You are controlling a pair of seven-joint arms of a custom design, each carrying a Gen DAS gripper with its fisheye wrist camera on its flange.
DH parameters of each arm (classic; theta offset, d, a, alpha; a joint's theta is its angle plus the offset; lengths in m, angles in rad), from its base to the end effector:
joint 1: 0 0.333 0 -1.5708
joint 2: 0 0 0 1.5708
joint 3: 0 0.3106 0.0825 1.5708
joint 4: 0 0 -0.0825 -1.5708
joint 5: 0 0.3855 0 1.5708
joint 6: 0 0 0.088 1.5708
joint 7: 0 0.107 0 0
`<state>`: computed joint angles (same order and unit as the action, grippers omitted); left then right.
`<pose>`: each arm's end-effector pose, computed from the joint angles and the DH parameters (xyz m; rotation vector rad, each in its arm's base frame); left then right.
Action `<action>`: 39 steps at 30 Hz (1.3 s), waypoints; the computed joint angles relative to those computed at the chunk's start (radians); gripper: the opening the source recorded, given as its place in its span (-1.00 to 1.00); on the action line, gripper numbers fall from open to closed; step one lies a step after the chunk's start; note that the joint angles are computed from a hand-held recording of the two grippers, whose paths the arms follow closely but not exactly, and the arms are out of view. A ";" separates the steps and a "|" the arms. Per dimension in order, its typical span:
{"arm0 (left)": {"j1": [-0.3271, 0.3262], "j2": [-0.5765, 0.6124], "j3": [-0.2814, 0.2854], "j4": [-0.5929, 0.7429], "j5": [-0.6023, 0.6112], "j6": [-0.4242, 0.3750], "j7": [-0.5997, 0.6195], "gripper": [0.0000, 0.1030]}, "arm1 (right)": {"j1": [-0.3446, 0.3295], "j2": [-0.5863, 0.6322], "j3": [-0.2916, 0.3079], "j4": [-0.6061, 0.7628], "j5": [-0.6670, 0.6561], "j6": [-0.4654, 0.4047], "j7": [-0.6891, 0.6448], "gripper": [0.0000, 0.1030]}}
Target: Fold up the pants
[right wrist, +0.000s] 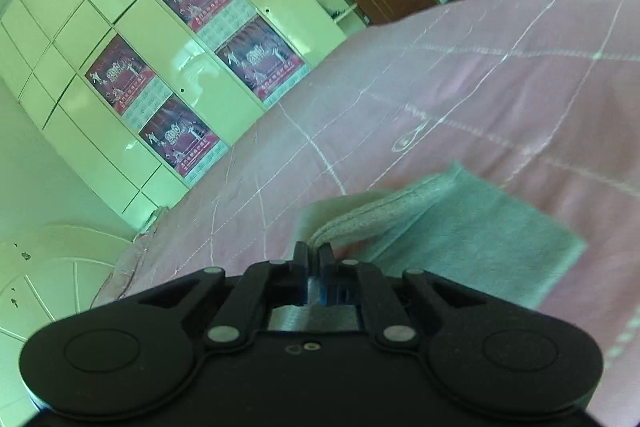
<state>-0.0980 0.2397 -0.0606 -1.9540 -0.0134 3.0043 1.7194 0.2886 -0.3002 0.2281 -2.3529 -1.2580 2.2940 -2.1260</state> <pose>0.6456 -0.0995 0.4475 -1.4823 1.9826 -0.7736 0.4303 0.2260 0.4767 -0.3255 2.1289 -0.7848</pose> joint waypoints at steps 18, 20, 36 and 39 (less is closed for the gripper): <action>-0.049 -0.045 -0.048 -0.033 0.038 -0.024 -0.031 1.00 | -0.029 -0.075 -0.014 -0.177 0.007 0.073 0.248 -1.00; -0.025 -0.046 -0.074 -0.031 -0.015 -0.033 0.020 1.00 | -0.030 -0.095 -0.001 -0.168 0.006 0.045 0.201 -1.00; -0.006 -0.034 -0.097 -0.016 -0.132 -0.043 0.151 1.00 | -0.050 -0.162 0.026 -0.250 0.114 0.066 0.213 -1.00; -0.006 -0.035 -0.097 -0.017 -0.146 -0.045 0.166 1.00 | -0.046 -0.166 0.051 -0.228 0.109 0.002 0.146 -1.00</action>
